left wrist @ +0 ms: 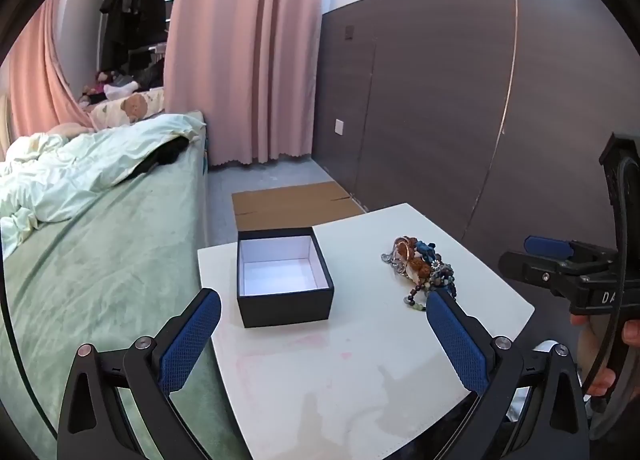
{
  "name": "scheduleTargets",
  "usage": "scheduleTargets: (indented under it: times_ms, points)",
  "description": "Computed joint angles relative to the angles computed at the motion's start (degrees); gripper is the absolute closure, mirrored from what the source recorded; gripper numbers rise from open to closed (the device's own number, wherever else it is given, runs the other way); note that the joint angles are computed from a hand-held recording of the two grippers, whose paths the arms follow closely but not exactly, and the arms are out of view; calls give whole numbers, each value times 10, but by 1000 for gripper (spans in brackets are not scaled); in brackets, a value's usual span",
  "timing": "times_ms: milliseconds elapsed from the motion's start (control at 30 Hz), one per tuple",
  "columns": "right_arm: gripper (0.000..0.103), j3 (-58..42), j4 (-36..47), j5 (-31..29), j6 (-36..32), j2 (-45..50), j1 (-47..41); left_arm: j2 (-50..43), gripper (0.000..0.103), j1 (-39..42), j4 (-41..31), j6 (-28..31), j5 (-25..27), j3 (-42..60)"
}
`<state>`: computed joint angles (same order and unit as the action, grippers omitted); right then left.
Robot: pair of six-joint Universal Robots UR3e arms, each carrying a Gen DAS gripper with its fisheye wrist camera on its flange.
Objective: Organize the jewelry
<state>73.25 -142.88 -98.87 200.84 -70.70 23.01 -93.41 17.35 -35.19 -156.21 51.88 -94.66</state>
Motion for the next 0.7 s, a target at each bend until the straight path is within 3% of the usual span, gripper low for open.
scheduleTargets:
  times_ms: [267,700]
  points:
    - [0,10,-10,-3,14,-7,-4,11,1,23,-1,10,-28,-12]
    - [0,19,-11,-12,5,-20,-4,28,1,8,39,5,-8,-35]
